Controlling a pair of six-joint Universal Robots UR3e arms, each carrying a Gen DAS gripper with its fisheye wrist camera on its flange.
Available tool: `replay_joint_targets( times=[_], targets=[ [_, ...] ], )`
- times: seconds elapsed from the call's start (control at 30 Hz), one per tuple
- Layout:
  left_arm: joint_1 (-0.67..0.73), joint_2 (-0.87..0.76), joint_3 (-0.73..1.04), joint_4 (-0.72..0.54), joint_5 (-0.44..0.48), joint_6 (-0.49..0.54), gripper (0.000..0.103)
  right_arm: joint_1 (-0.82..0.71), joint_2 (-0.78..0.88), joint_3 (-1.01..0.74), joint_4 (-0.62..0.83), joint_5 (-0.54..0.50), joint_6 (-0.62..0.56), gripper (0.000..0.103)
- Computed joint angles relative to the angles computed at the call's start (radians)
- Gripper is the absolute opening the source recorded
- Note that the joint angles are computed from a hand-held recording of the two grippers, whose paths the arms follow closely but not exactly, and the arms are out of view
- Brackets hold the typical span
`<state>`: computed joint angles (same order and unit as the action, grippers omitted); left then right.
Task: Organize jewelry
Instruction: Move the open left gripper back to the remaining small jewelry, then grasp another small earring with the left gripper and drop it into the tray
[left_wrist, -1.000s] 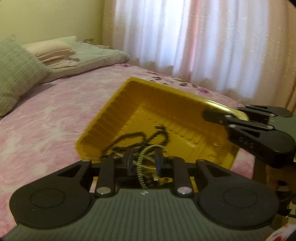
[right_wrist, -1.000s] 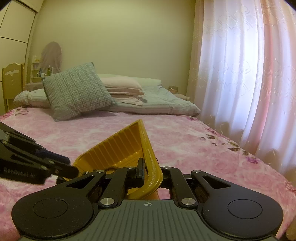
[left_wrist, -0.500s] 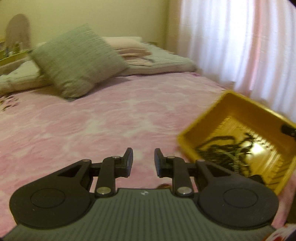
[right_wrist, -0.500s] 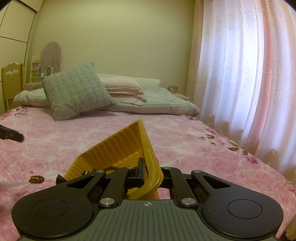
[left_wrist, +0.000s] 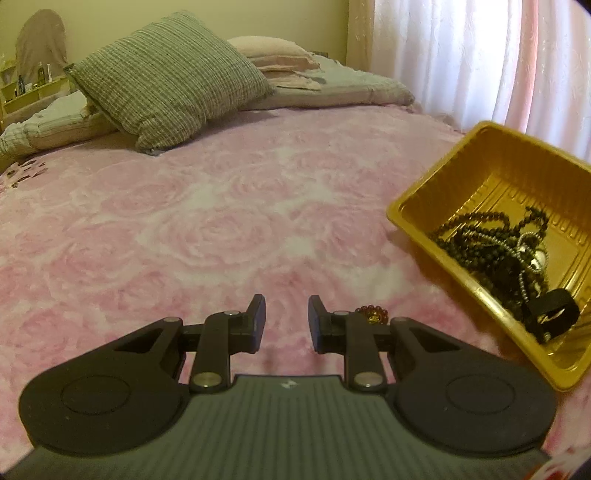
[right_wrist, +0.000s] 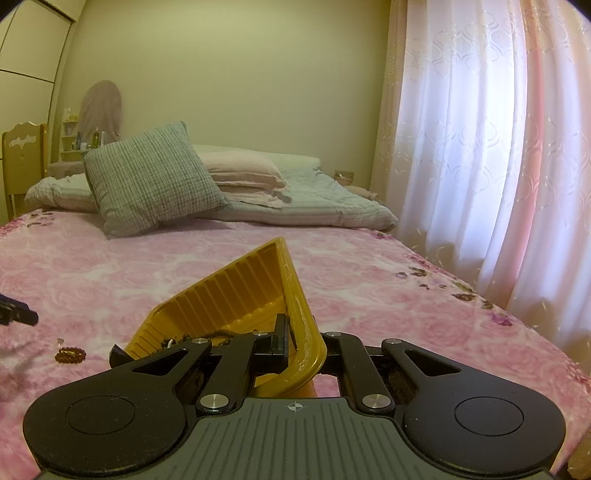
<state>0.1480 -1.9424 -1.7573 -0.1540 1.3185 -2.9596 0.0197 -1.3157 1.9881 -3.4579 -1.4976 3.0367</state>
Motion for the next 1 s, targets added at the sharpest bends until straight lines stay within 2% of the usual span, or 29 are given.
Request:
replay_joint_targets(
  times=[0.43,0.6,0.67,1.0],
  targets=[
    [-0.057,-0.142,0.146,-0.057,0.023,0.022,0.021,-0.02,-0.01,0.018,-0.002,0.013,-0.004,0.007],
    [-0.069,-0.171,0.18,-0.08,0.044,0.036,0.011,-0.024,-0.011,0.018,-0.001,0.016,-0.006,0.007],
    [-0.068,-0.168,0.177,-0.081,0.044,0.04,0.008,-0.025,-0.012,0.021,-0.002,0.018,-0.007,0.007],
    [-0.033,-0.059,0.123,-0.093,-0.018,0.029,0.008,-0.023,-0.003,0.006,0.0,0.017,-0.013,0.007]
  ],
)
